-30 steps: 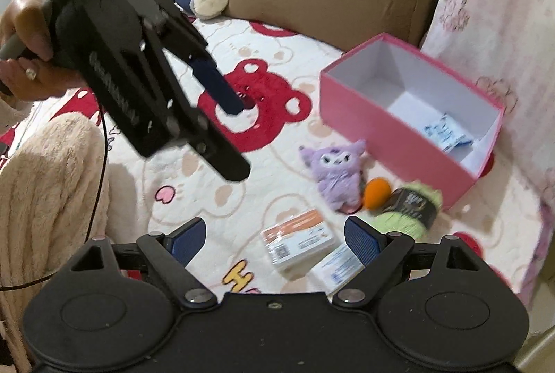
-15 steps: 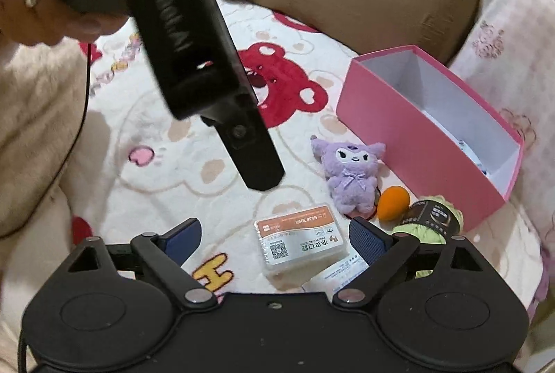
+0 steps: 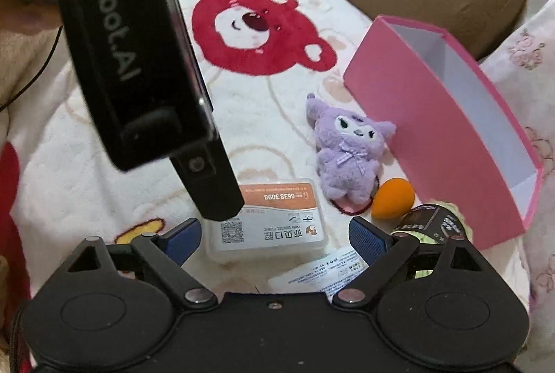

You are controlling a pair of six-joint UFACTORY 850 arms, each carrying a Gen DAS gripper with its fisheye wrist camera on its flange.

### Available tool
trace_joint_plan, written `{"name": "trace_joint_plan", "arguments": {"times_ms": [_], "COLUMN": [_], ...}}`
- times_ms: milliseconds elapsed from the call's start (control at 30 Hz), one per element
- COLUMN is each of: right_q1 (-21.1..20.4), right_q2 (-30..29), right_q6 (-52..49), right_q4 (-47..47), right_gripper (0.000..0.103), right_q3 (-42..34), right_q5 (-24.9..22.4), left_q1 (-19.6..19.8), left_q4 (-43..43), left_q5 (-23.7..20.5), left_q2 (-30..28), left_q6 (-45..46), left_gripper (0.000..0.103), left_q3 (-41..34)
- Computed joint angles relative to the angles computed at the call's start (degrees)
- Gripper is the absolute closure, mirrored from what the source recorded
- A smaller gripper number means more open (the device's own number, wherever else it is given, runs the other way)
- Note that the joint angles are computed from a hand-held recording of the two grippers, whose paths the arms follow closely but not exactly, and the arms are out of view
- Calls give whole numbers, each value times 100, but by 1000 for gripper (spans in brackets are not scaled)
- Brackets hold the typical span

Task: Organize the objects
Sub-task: 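Move the left tool back toward the orange-labelled dental floss box, then close the left gripper on the dental floss box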

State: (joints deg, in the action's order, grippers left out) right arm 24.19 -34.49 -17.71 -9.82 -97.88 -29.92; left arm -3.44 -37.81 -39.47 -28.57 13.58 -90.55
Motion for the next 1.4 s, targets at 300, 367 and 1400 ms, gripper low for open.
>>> {"name": "trace_joint_plan", "arguments": {"times_ms": [300,367,1400], "right_q1": [-195,-202,34], "right_q2": [-178,-134,-583], "right_q6": [-381,-37,4076], "right_q4": [1214,1315,718], "right_gripper": [8,7,5], "right_q3": [-59,130,-590], "right_q5": [92,412,48], "left_q1": [24,-13,-38], "left_q4": [-636,-572,267], "left_q5": [173,215,1548], "left_q2": [-36,-77,-105], "left_q6": [121,13,-1208], "left_gripper": [39,44,59], "left_q3": [333,349,457]}}
